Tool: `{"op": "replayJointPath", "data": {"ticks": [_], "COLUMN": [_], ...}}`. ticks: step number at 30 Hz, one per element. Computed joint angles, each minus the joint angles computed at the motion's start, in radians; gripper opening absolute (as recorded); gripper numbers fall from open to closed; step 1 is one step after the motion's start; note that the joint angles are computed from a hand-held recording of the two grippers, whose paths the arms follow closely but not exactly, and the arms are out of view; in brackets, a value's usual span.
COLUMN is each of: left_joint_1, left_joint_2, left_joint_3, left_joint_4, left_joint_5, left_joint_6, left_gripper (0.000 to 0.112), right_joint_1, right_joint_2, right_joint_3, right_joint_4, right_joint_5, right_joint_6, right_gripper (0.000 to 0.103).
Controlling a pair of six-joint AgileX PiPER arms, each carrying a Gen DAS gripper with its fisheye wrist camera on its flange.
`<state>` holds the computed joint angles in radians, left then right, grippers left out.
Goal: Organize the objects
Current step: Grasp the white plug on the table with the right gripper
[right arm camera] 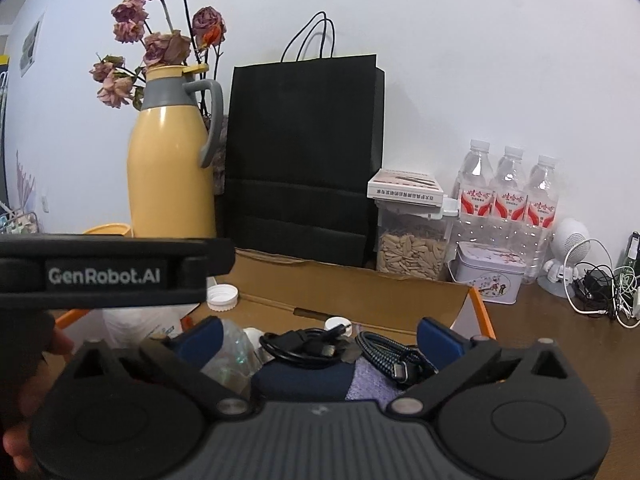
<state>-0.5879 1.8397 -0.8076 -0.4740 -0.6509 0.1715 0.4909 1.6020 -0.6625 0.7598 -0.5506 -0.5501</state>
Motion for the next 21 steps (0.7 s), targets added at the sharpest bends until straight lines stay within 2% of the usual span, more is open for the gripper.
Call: {"op": "replayJointPath", "data": {"ticks": [7, 11, 19, 21], "left_joint_1": [0.006, 0.015, 0.025, 0.044], "left_joint_2": [-0.046, -0.097, -0.216, -0.242], "left_joint_3": [0.058, 0.130, 0.317, 0.358], "left_joint_4": [0.035, 0.134, 0.221, 0.252], "left_joint_5": [-0.035, -0.067, -0.161, -0.157], "left_joint_6": [-0.046, -0.106, -0.150, -0.168], "left_gripper": [0.103, 0.103, 0.103, 0.103], "right_joint_1": [0.010, 0.026, 0.097, 0.128], "right_joint_2": [-0.027, -0.065, -0.208, -0.247], "right_joint_3": [0.022, 0.057, 0.189, 0.223], "right_joint_4": [0.016, 0.033, 0.102, 0.135], "right_joint_5": [-0.013, -0.029, -0.075, -0.086], "right_joint_6": [-0.014, -0.033, -0.093, -0.123], "right_gripper": [0.103, 0.103, 0.103, 0.103]}}
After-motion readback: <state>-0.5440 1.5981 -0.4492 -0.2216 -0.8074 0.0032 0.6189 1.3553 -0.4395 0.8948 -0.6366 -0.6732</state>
